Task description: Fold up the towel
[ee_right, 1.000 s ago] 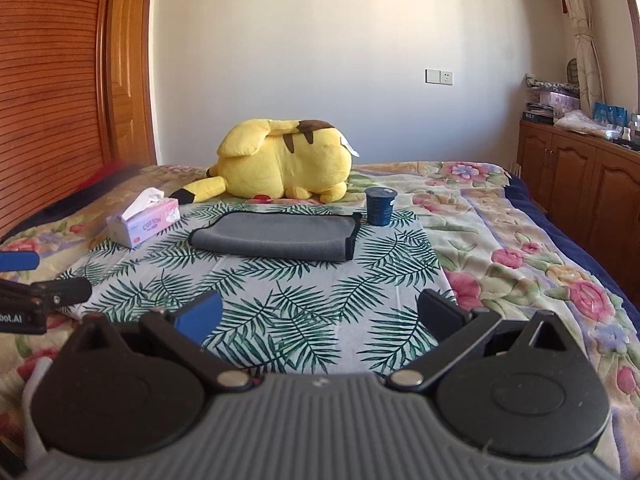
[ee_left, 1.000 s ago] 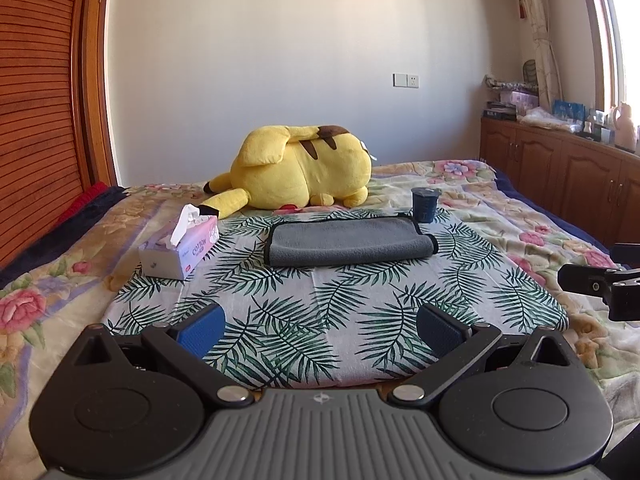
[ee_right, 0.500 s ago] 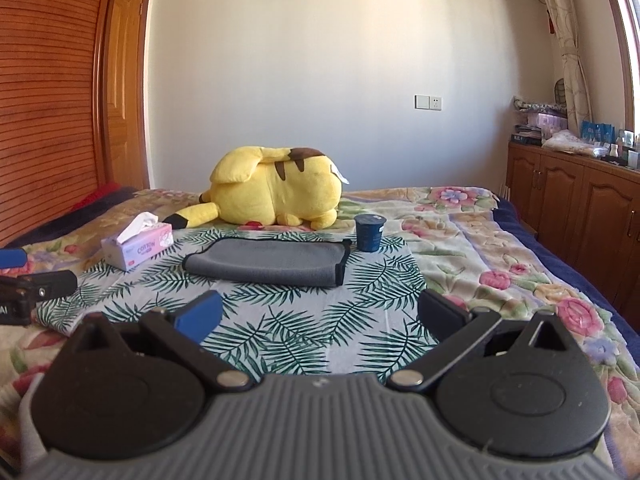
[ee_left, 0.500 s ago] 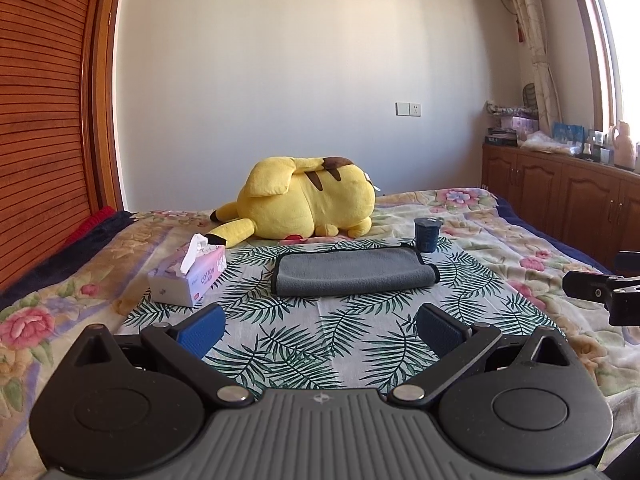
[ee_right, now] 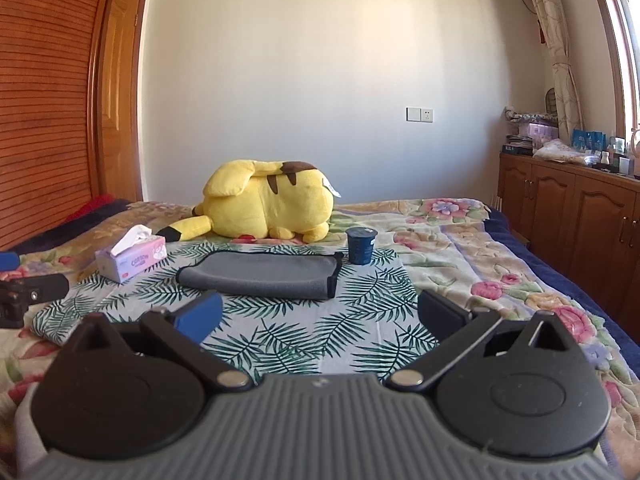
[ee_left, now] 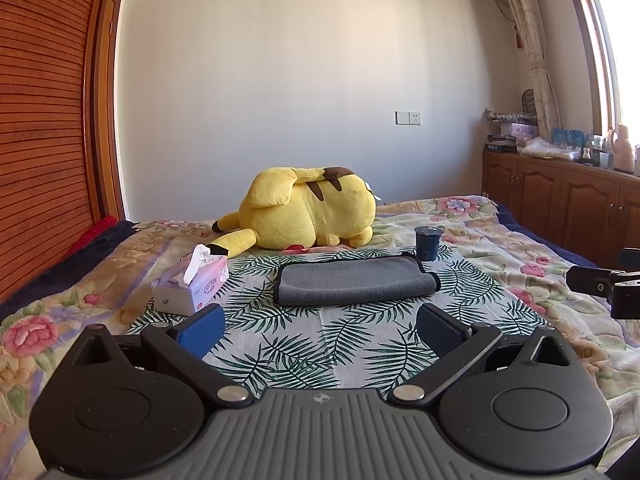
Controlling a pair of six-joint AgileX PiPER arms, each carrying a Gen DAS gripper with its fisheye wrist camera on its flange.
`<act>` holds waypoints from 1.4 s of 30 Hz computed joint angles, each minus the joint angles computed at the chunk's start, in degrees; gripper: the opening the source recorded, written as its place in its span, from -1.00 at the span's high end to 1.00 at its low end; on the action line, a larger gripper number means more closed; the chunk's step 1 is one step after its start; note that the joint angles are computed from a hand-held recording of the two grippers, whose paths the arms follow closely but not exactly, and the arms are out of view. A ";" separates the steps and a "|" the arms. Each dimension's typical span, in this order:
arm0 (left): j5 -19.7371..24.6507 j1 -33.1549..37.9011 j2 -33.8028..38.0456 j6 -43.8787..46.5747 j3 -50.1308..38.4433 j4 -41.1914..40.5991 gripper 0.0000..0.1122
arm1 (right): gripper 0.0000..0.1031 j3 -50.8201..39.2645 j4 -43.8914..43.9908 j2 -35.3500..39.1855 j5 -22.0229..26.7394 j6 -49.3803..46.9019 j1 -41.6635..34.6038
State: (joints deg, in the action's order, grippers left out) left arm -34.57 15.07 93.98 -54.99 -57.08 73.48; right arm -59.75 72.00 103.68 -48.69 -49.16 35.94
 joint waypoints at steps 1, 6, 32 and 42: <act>0.00 0.00 0.00 0.00 0.00 0.00 -0.55 | -1.00 0.07 0.05 0.01 -0.20 0.03 0.07; 0.19 0.14 -0.05 -0.55 -0.13 0.55 -0.55 | -1.00 -0.09 0.25 0.22 -0.24 -0.22 0.18; 0.39 0.29 0.38 -1.43 -0.83 1.36 -0.55 | -1.00 -0.07 0.27 0.21 -0.33 -0.27 0.26; 0.51 0.25 0.31 -1.38 -0.74 1.33 -0.55 | -1.00 -0.07 0.27 0.21 -0.36 -0.26 0.29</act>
